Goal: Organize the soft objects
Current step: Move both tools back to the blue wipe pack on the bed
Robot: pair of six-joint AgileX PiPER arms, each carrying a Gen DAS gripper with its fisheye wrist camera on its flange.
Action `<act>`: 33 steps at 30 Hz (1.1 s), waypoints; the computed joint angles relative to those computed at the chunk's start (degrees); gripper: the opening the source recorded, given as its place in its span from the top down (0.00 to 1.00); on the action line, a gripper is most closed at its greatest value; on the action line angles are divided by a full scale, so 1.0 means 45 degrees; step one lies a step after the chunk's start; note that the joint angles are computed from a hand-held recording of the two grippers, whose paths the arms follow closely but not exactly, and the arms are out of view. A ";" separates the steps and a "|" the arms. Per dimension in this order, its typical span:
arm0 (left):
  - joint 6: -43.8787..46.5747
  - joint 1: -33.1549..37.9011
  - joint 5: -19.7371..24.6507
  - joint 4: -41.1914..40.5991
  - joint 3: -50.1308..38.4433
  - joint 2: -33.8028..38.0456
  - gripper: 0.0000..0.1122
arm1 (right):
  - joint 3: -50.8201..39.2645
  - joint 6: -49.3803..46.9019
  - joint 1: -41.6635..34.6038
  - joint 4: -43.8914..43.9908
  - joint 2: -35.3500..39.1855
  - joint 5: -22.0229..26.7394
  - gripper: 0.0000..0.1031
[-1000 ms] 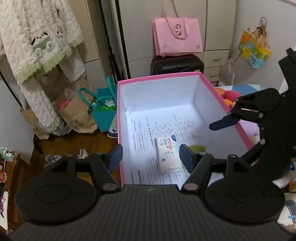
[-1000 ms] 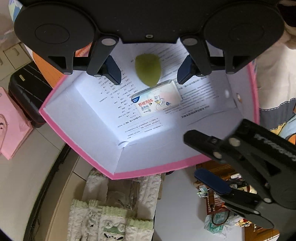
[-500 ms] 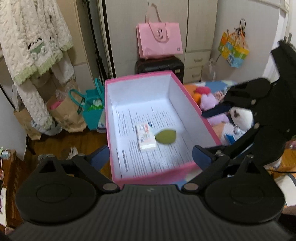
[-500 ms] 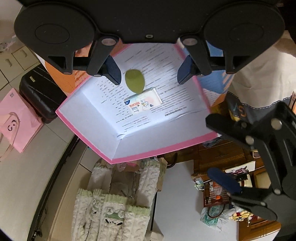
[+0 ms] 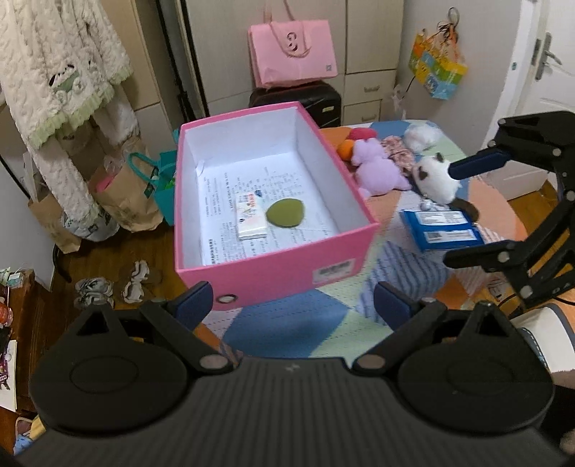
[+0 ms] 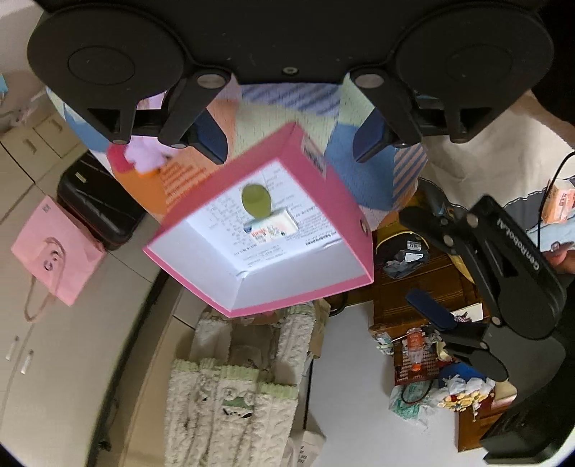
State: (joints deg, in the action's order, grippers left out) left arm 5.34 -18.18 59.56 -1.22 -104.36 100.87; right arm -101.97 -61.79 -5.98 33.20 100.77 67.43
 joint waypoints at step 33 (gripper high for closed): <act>-0.1026 -0.4094 -0.8148 -0.1506 0.2915 0.2335 0.14 | 0.9201 -1.0382 -0.5522 0.9831 0.0492 -0.5158 0.18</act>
